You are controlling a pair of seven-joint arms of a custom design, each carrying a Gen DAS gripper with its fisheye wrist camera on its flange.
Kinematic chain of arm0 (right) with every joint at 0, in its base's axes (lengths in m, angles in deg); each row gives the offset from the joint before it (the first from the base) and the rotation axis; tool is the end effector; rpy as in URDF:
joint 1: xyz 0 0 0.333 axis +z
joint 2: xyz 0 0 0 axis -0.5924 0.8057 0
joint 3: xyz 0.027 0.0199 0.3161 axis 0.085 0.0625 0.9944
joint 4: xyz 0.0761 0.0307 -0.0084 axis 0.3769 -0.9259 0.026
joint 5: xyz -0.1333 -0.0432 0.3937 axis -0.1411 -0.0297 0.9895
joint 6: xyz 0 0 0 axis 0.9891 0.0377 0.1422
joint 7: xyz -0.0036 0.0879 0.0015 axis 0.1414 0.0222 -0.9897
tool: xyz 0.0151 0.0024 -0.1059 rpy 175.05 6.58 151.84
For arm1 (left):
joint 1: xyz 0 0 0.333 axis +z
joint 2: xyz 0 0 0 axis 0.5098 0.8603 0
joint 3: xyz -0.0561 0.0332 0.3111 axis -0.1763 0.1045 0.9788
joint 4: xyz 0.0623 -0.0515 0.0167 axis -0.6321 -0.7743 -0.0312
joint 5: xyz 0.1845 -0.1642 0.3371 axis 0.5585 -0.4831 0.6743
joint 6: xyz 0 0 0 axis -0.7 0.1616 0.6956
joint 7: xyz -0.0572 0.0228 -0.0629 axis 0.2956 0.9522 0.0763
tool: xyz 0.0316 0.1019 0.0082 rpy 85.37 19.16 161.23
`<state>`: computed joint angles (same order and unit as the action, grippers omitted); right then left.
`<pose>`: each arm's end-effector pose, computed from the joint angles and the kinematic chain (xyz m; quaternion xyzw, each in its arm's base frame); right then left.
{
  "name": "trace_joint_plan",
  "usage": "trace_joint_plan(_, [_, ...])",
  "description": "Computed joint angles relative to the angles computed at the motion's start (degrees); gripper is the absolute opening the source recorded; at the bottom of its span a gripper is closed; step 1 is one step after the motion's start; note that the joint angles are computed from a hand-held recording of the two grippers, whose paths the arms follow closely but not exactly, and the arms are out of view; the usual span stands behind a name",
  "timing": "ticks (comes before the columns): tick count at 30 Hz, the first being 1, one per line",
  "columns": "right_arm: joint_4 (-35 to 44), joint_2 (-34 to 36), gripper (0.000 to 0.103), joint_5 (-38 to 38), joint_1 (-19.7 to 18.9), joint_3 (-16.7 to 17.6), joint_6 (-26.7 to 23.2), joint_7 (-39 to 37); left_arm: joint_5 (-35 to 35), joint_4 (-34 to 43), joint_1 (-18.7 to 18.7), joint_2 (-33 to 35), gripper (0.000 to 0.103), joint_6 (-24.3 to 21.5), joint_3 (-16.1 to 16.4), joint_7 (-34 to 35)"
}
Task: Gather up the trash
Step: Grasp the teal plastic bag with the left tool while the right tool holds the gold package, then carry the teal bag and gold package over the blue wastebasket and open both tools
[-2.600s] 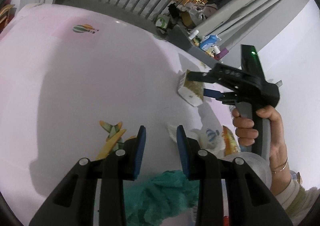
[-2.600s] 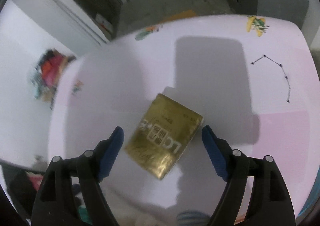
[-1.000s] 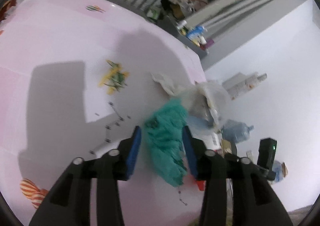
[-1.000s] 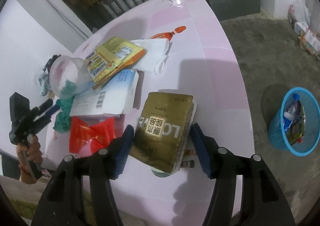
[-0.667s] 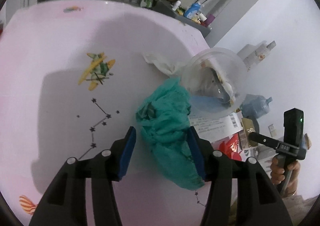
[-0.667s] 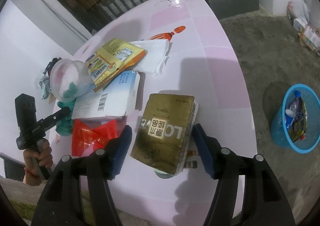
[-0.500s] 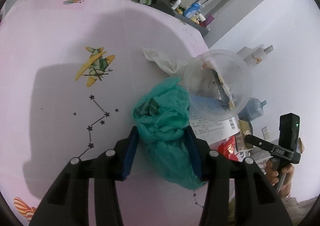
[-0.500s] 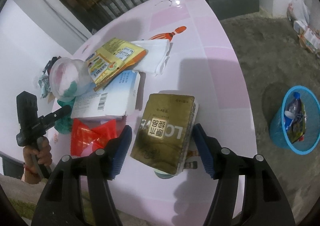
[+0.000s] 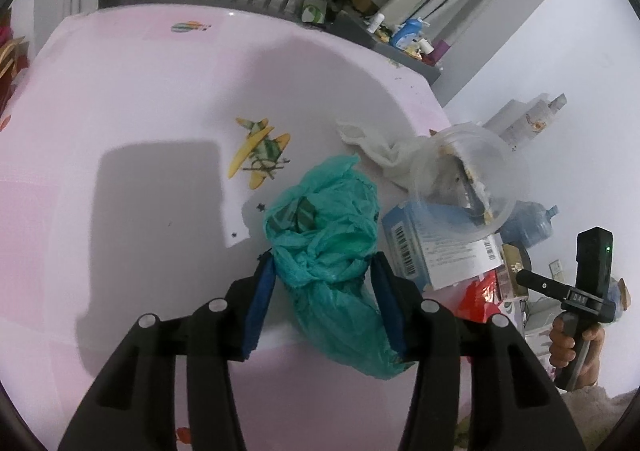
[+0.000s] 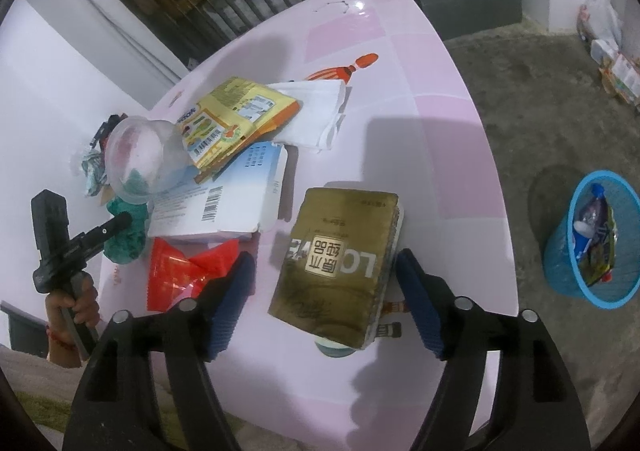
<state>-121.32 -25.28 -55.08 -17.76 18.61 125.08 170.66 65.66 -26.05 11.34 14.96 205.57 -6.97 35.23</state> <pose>0.4672 0.2165 0.7236 -0.6549 0.6793 -0.0191 0.3305 0.5280 -0.3670 0.7184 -0.6369 0.6827 -0.3578 0.0174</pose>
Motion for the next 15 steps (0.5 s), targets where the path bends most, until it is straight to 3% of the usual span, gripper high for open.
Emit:
trace_joint_plan(6, [-0.4,-0.6,0.075,-0.4,-0.1,0.1,0.1,0.3,1.1,3.5,-0.4,2.4,0.058,-1.7,-0.1,-0.3])
trace_joint_plan(15, [-0.3,-0.6,0.076,-1.2,-0.2,0.2,-0.3,0.5,5.3,6.0,-1.4,4.5,0.059,-4.7,0.1,-1.9])
